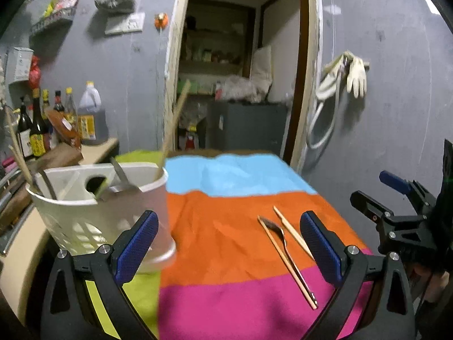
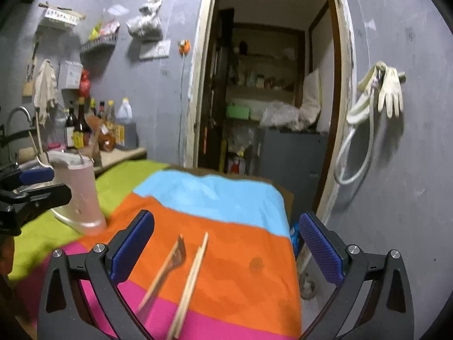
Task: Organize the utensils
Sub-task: 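Move both grippers back over the chopsticks and forks on the cloth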
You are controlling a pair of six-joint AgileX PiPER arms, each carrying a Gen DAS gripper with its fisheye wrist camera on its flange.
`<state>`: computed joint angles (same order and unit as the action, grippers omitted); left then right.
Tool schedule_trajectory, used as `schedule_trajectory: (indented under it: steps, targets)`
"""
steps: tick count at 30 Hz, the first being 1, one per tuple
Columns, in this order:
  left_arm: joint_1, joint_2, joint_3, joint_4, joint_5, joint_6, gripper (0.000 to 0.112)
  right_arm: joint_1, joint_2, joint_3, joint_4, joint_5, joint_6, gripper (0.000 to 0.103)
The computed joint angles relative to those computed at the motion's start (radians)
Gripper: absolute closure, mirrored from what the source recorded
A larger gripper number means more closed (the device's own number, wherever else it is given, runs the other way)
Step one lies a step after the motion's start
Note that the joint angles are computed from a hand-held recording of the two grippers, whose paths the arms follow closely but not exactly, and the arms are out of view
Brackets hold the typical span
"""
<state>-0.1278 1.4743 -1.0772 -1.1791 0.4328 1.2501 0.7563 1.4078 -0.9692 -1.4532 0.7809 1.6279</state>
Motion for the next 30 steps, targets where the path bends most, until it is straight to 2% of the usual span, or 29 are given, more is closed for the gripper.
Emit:
schedule_trajectory:
  steps: [3, 6, 7, 11, 13, 15, 18, 21, 26, 30]
  targets:
    - [-0.035, 0.045, -0.032, 0.144, -0.001, -0.145, 0.014, -0.056, -0.003, 0.010, 0.062, -0.077, -0.045, 0.004]
    - [-0.053, 0.110, -0.093, 0.284, 0.040, -0.289, 0.014, -0.115, 0.004, 0.002, 0.175, -0.157, -0.144, 0.014]
    - [-0.058, 0.131, -0.115, 0.326, 0.058, -0.333, 0.014, -0.131, 0.007, 0.001, 0.208, -0.177, -0.171, 0.020]
    - [-0.073, 0.220, -0.218, 0.468, 0.137, -0.492, 0.015, -0.217, 0.044, -0.043, 0.455, -0.256, -0.384, 0.045]
    - [-0.075, 0.262, -0.270, 0.508, 0.176, -0.540, 0.019, -0.258, 0.063, -0.066, 0.598, -0.287, -0.517, 0.051]
    - [-0.080, 0.302, -0.327, 0.546, 0.224, -0.584, 0.030, -0.302, 0.084, -0.087, 0.764, -0.320, -0.671, 0.055]
    - [-0.085, 0.366, -0.424, 0.596, 0.306, -0.648, 0.042, -0.346, 0.114, -0.120, 0.965, -0.334, -0.869, 0.057]
    - [-0.085, 0.426, -0.508, 0.599, 0.378, -0.673, 0.052, -0.370, 0.145, -0.158, 1.095, -0.326, -1.008, 0.063]
    - [-0.103, 0.503, -0.618, 0.606, 0.444, -0.699, 0.064, -0.387, 0.192, -0.211, 1.190, -0.294, -1.113, 0.074]
    - [-0.118, 0.559, -0.706, 0.644, 0.505, -0.734, 0.072, -0.392, 0.228, -0.250, 1.234, -0.264, -1.171, 0.079]
